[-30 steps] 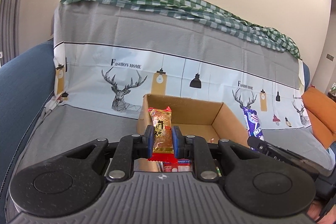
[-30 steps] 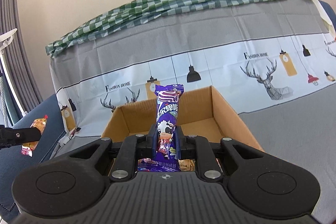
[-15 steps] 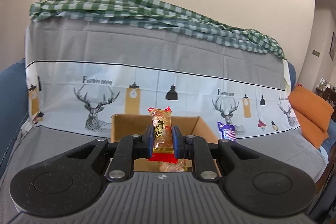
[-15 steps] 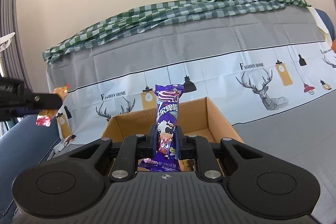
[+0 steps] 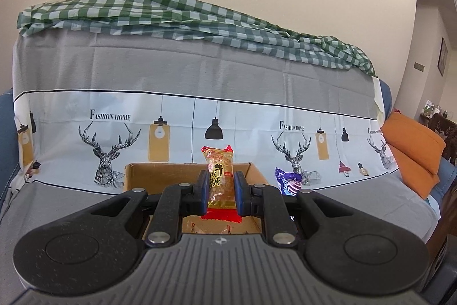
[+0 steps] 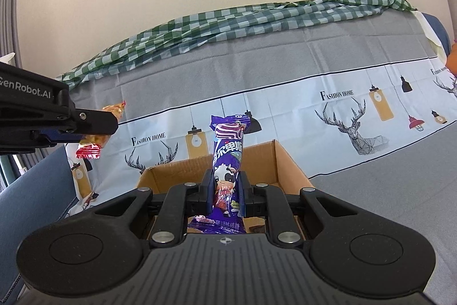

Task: Organize snacks
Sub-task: 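Open both tools to drop the candy bar and gold cake into the box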

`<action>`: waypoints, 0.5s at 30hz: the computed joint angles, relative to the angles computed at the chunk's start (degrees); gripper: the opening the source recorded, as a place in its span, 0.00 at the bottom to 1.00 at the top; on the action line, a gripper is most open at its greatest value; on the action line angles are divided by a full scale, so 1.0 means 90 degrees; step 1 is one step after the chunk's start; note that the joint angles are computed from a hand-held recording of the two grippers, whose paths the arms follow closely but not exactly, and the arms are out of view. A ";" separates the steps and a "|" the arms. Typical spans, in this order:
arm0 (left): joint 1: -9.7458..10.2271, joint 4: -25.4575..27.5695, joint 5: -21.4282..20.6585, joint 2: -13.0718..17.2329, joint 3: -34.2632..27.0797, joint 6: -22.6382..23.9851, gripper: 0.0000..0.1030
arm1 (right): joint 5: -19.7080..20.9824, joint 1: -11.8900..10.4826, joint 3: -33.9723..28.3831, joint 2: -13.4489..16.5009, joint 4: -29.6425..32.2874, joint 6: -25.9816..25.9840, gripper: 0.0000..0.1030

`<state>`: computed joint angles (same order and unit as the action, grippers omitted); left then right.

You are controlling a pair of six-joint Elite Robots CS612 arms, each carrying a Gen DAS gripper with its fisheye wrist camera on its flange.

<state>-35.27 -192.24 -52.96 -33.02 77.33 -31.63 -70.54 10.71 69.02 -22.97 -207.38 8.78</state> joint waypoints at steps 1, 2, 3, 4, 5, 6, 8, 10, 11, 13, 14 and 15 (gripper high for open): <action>0.0004 0.0007 -0.0009 0.0004 -0.0015 0.0002 0.19 | -0.0004 0.0001 -0.0003 0.0001 -0.0008 0.0021 0.16; 0.0007 -0.0003 -0.0032 0.0004 -0.0020 0.0012 0.19 | -0.0002 0.0000 -0.0003 0.0001 -0.0006 0.0036 0.17; 0.0011 -0.0026 -0.0064 0.0008 -0.0032 0.0054 0.19 | -0.0013 0.0001 -0.0005 0.0000 0.0010 0.0029 0.17; 0.0006 -0.0060 -0.0058 0.0016 -0.0048 0.0120 0.22 | -0.0052 0.0012 -0.0005 -0.0004 0.0043 -0.0023 0.20; 0.0000 -0.0093 -0.0047 0.0023 -0.0064 0.0187 0.28 | -0.0167 0.0041 0.0012 -0.0016 0.0094 -0.0119 0.24; -0.0009 -0.0142 -0.0024 0.0030 -0.0071 0.0240 0.45 | -0.0240 0.0062 0.0020 -0.0027 0.0166 -0.0213 0.32; -0.0032 -0.0332 0.0013 0.0042 -0.0055 0.0345 0.52 | -0.0263 0.0076 0.0004 -0.0019 0.0174 -0.0236 0.61; -0.0062 -0.0429 0.0061 0.0016 0.0014 0.0402 0.55 | -0.0156 0.0066 -0.0002 -0.0020 0.0200 -0.0265 0.61; -0.0081 -0.0475 0.0104 -0.0005 0.0074 0.0402 0.58 | -0.0147 0.0069 -0.0003 -0.0028 0.0246 -0.0287 0.65; -0.0124 -0.0666 0.0179 -0.0060 0.0260 0.0376 0.66 | -0.0168 0.0080 0.0027 -0.0053 0.0323 -0.0307 0.77; -0.0152 -0.0778 0.0264 -0.0088 0.0369 0.0345 0.72 | -0.0168 0.0081 0.0046 -0.0065 0.0335 -0.0331 0.83; -0.0187 -0.0889 0.0369 -0.0108 0.0473 0.0327 0.78 | -0.0164 0.0081 0.0076 -0.0081 0.0330 -0.0369 0.86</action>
<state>-36.95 -200.24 -49.63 -33.99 81.59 -28.68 -72.01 11.43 69.70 -23.70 -204.40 5.45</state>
